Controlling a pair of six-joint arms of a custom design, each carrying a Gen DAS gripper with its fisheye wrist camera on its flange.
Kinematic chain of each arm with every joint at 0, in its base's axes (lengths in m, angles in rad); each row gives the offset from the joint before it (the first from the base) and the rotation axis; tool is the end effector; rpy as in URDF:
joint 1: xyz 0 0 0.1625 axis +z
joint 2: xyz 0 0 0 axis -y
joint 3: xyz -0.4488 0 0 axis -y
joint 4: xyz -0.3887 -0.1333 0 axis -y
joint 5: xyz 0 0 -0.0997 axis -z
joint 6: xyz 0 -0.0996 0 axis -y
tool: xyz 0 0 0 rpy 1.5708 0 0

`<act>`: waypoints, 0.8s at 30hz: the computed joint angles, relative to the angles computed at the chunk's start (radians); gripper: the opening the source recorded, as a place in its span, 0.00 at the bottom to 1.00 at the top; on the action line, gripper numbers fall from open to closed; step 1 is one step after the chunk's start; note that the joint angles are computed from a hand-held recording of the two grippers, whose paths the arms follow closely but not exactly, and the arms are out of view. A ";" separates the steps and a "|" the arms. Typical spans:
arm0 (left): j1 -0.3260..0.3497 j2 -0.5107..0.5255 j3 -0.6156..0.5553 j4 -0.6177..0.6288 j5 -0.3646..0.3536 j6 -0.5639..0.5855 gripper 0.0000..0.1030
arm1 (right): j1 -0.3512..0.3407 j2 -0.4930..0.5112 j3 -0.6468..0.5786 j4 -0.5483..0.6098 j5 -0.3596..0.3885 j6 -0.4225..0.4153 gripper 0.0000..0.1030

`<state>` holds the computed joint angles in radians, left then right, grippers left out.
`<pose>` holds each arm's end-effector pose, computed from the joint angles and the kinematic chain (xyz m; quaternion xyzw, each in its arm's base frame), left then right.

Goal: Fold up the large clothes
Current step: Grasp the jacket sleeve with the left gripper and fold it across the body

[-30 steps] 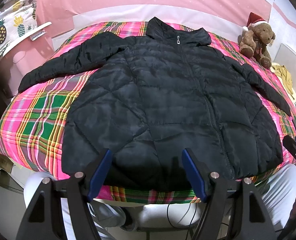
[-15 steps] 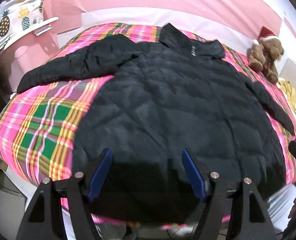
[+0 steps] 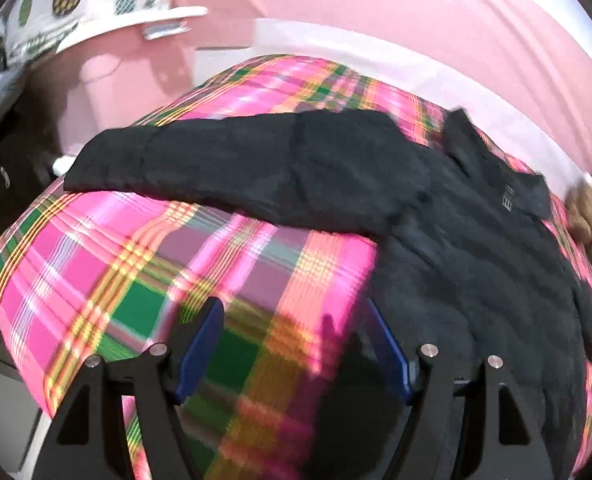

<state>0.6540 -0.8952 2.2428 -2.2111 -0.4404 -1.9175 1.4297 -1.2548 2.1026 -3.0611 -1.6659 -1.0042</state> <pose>-0.1934 -0.4297 0.0366 -0.2173 0.7841 -0.4518 0.3659 0.0473 -0.5480 0.2780 0.3828 -0.8672 0.2406 0.2088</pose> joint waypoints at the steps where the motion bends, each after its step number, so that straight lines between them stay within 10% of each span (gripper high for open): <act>1: 0.021 -0.017 0.011 -0.009 0.005 -0.003 0.72 | 0.007 0.022 -0.015 -0.002 -0.012 0.002 0.96; 18: 0.300 -0.075 0.150 -0.576 0.231 0.244 0.71 | 0.010 0.201 -0.173 -0.015 -0.121 0.011 0.96; 24: 0.315 -0.086 0.101 -0.513 0.253 0.303 0.23 | -0.007 0.208 -0.197 -0.019 -0.143 0.030 0.96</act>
<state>0.9694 -0.9817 2.3442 -2.7246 -0.1874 -1.6141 1.4228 -1.0467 1.9058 -3.0801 -1.8093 -0.9740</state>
